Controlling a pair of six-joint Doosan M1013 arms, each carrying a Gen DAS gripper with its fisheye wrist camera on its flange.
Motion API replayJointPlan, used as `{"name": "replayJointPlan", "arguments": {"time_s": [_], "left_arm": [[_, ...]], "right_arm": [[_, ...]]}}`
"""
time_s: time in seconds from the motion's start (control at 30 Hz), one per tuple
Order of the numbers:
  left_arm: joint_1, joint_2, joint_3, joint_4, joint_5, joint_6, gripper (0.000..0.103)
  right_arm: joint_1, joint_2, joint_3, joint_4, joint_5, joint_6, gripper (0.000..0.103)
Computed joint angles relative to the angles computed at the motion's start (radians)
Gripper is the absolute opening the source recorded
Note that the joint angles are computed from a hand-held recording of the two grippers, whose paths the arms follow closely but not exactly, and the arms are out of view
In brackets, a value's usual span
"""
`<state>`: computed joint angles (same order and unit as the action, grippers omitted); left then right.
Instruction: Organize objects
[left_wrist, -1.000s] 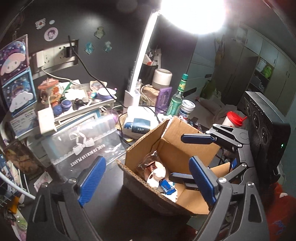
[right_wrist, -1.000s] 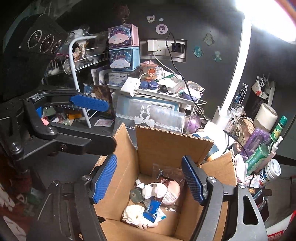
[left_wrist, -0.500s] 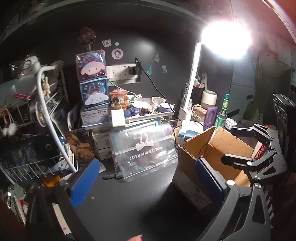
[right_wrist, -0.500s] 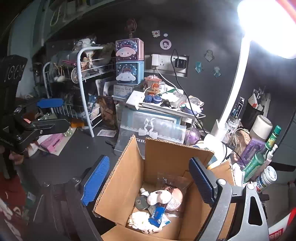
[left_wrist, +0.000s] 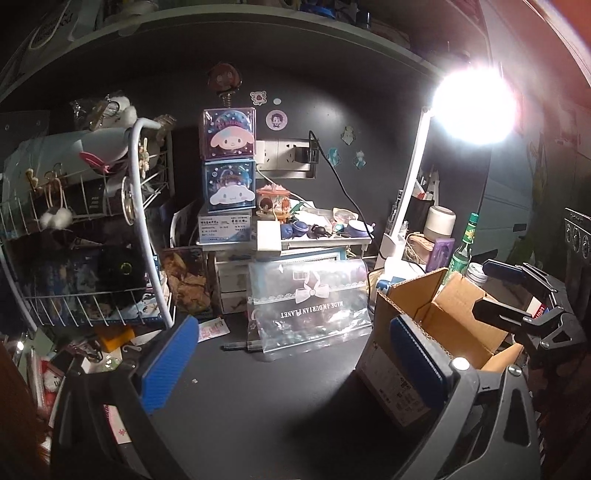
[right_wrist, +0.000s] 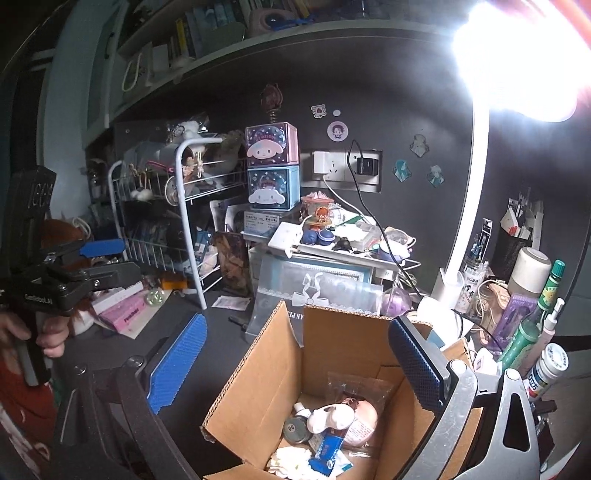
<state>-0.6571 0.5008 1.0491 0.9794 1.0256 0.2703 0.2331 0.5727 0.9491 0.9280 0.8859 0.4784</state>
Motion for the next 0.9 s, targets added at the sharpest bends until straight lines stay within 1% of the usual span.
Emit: {"name": "replayJointPlan", "arguments": {"time_s": [0.13, 0.9], "left_arm": [[0.000, 0.003, -0.001, -0.004, -0.003, -0.004, 0.103], [0.005, 0.007, -0.006, -0.046, -0.015, 0.016, 0.102]], "right_arm": [[0.004, -0.004, 0.005, -0.024, -0.010, 0.001, 0.099], [0.004, -0.009, 0.015, -0.026, -0.002, 0.000, 0.099]]}}
